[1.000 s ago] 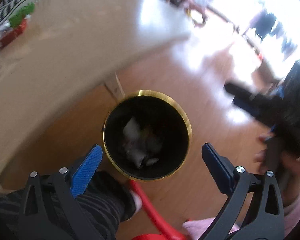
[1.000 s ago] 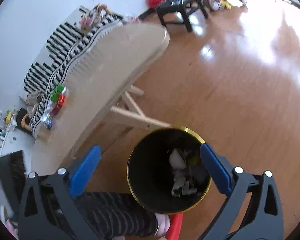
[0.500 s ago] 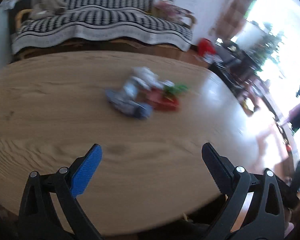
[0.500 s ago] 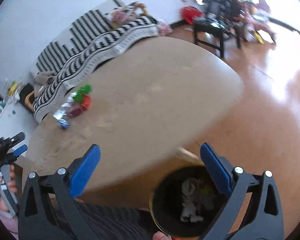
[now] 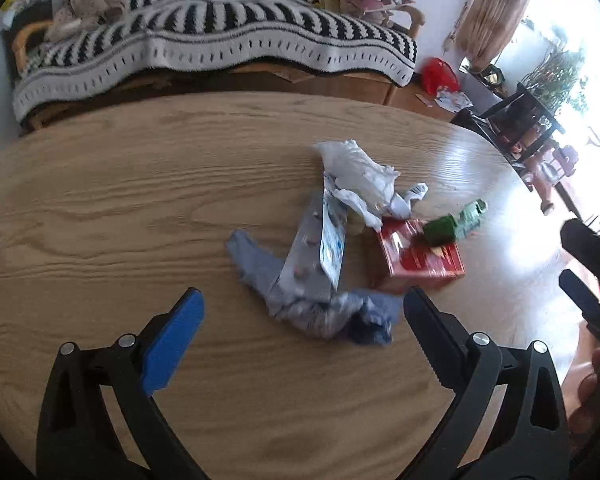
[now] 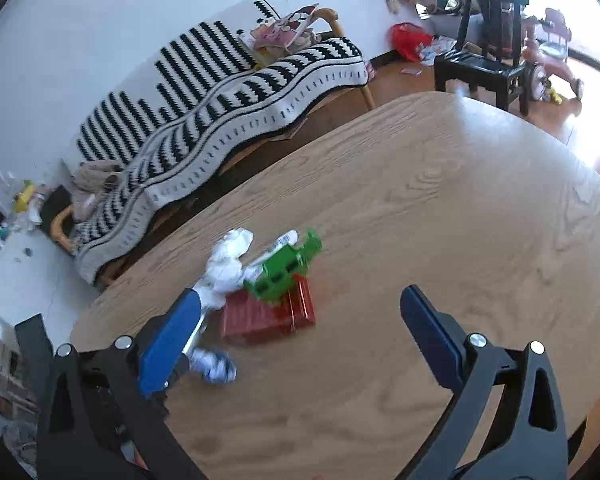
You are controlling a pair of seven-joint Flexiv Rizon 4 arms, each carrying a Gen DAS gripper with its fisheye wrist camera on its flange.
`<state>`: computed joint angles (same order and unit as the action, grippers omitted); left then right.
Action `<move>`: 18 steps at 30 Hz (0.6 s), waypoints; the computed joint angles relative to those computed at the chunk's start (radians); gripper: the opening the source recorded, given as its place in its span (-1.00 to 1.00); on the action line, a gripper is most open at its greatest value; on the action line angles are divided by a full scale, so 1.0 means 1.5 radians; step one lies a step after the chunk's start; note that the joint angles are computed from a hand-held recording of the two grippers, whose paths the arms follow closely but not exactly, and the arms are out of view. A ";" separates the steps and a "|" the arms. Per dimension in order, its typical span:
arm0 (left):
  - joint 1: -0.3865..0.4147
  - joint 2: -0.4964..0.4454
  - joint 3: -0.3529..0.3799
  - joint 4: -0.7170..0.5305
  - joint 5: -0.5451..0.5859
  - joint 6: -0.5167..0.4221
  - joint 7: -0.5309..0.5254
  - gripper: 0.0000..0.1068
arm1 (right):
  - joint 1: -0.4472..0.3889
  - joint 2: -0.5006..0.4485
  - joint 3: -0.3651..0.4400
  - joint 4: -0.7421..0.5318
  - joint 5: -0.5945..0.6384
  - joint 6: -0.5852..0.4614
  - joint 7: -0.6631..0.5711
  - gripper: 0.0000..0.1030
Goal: Collect trash
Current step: 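Grasp the silver pill blister with left tool while right tool grasps green toy truck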
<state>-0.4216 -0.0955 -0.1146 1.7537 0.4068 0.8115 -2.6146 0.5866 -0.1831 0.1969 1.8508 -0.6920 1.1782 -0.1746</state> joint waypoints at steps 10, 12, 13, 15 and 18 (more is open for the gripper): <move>0.010 -0.056 0.020 -0.021 -0.021 0.037 0.054 0.82 | 0.029 -0.118 -0.022 -0.113 0.059 -0.048 -0.033 0.65; 0.003 -0.063 0.026 -0.029 -0.007 0.032 0.053 0.60 | 0.031 -0.138 -0.019 -0.132 0.079 -0.052 -0.062 0.22; 0.002 -0.064 0.027 -0.028 -0.009 0.036 0.056 0.41 | 0.031 -0.144 -0.017 -0.136 0.093 -0.047 -0.073 0.01; -0.003 -0.064 0.030 -0.029 0.002 0.041 0.059 -0.33 | 0.035 -0.141 -0.025 -0.121 0.105 -0.014 -0.068 -0.28; 0.006 -0.056 0.030 0.000 -0.038 0.091 0.073 -0.40 | 0.046 -0.129 -0.045 -0.098 0.087 0.022 -0.053 -0.29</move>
